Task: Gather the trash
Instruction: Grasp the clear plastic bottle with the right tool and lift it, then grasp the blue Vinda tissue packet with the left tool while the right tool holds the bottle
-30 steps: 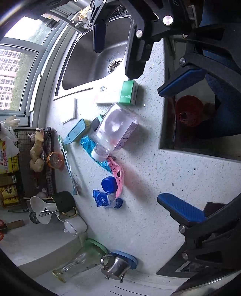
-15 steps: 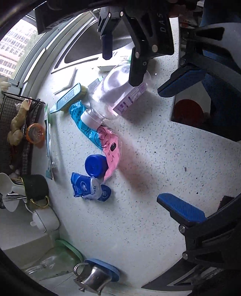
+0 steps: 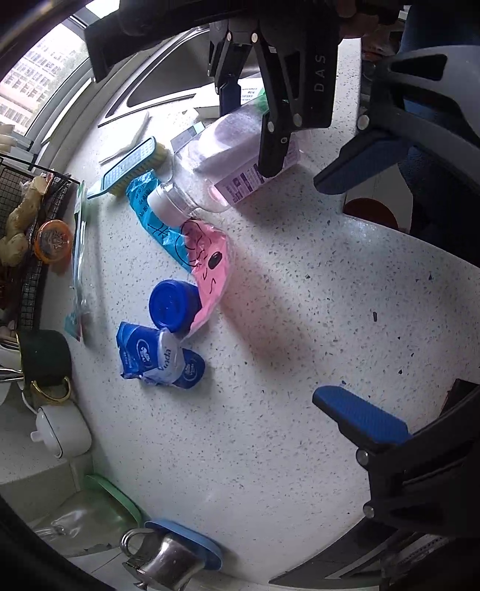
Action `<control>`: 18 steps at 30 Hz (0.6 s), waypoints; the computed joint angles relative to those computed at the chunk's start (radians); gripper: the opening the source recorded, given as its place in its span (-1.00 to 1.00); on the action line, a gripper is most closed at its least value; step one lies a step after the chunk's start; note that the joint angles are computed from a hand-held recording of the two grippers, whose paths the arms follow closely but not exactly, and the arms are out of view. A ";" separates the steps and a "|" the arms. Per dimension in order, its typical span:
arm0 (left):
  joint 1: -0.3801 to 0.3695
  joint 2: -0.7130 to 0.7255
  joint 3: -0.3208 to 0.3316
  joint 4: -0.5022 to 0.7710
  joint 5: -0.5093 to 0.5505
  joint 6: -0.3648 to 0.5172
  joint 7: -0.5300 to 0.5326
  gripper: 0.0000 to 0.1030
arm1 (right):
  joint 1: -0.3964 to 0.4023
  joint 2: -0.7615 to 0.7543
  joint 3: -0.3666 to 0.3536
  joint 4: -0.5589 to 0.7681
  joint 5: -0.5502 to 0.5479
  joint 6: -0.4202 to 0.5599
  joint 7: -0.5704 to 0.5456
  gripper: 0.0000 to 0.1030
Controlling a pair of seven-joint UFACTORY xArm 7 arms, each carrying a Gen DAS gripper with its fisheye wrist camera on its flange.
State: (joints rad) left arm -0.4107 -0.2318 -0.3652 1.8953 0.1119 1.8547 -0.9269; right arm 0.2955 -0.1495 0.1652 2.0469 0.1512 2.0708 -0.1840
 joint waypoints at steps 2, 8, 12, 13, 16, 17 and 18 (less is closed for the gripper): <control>0.000 -0.004 0.002 -0.005 -0.002 -0.002 0.003 1.00 | 0.000 -0.001 0.002 -0.014 -0.003 0.006 0.016 0.30; 0.006 -0.009 0.003 0.003 -0.009 0.008 -0.001 1.00 | -0.003 -0.017 -0.006 -0.050 0.025 -0.041 0.048 0.27; 0.010 0.010 -0.005 0.062 0.023 0.036 0.015 1.00 | -0.018 -0.011 -0.025 -0.009 0.057 -0.031 0.067 0.26; 0.011 0.019 -0.007 0.085 0.037 0.045 0.023 1.00 | -0.022 -0.006 -0.031 0.010 0.068 -0.024 0.073 0.26; 0.015 0.048 0.000 0.154 0.068 0.062 0.056 1.00 | -0.036 0.012 -0.046 0.079 0.090 -0.005 0.083 0.26; 0.017 0.061 0.004 0.180 0.081 0.071 0.069 1.00 | -0.041 0.020 -0.050 0.103 0.094 0.000 0.086 0.26; 0.019 0.070 0.012 0.199 0.090 0.076 0.084 1.00 | -0.046 0.029 -0.054 0.128 0.097 0.006 0.091 0.26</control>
